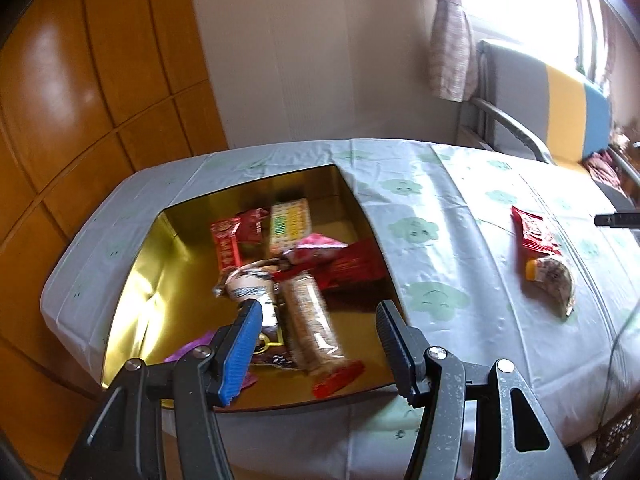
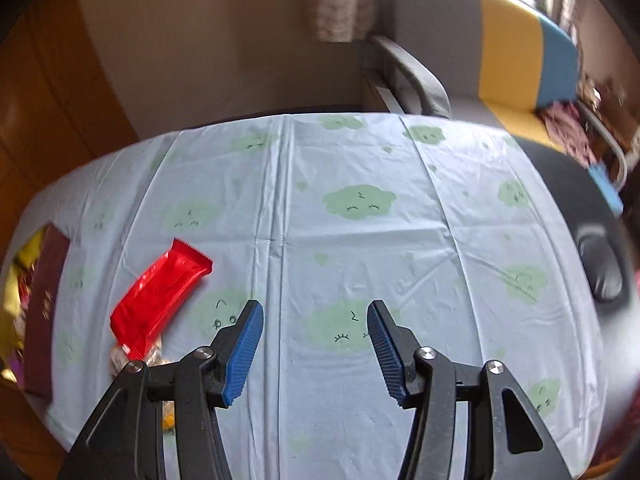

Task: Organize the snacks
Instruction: 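Grasp the clear bread pack with left while right moves toward the red pack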

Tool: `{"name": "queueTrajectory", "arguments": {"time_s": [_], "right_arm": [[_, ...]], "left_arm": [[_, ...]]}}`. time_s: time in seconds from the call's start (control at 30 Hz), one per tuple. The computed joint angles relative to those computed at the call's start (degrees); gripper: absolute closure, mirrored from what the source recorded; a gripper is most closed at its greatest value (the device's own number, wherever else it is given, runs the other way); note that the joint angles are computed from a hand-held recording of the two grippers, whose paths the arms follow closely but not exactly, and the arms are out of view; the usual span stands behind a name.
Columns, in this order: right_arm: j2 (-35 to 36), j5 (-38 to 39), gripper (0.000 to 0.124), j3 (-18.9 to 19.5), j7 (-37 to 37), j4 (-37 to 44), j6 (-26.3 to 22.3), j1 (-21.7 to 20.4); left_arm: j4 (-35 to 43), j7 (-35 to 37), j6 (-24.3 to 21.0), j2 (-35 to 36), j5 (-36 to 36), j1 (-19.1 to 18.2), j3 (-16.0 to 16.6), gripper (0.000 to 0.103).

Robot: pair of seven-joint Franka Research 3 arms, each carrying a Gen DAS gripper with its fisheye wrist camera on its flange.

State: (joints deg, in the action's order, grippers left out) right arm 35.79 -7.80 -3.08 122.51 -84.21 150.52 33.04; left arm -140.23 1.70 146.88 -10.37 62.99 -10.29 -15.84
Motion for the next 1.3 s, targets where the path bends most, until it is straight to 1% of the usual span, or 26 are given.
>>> {"name": "queueTrajectory", "arguments": {"time_s": [0.23, 0.5, 0.9, 1.0, 1.07, 1.13, 1.3], "right_arm": [[-0.7, -0.1, 0.069, -0.1, 1.5, -0.5, 0.2, 0.3], [-0.8, 0.2, 0.069, 0.1, 0.8, -0.8, 1.5, 0.1], [-1.6, 0.7, 0.069, 0.1, 0.3, -1.9, 3.0, 0.1], [-1.6, 0.8, 0.069, 0.1, 0.3, -1.9, 3.1, 0.1], [-1.8, 0.9, 0.069, 0.1, 0.3, -2.1, 3.2, 0.1], [-1.9, 1.1, 0.069, 0.2, 0.2, -2.3, 3.5, -0.1], [-2.0, 1.7, 0.069, 0.6, -0.5, -2.4, 3.9, -0.3]], "left_arm": [[4.3, 3.1, 0.8, 4.4, -0.5, -1.7, -0.3, 0.043], [9.5, 7.1, 1.3, 9.6, -1.7, -4.5, 0.3, 0.043], [15.7, 13.7, 2.4, 16.3, -6.0, -8.2, 1.9, 0.043], [17.4, 16.1, 3.2, 18.0, -7.7, -8.8, 2.4, 0.043], [18.6, 17.6, 3.9, 19.3, -8.9, -9.2, 2.7, 0.041], [19.7, 19.5, 5.4, 20.5, -10.5, -9.4, 2.9, 0.04], [22.7, 26.6, 9.2, 24.0, -17.4, -9.8, 2.8, 0.038]]}}
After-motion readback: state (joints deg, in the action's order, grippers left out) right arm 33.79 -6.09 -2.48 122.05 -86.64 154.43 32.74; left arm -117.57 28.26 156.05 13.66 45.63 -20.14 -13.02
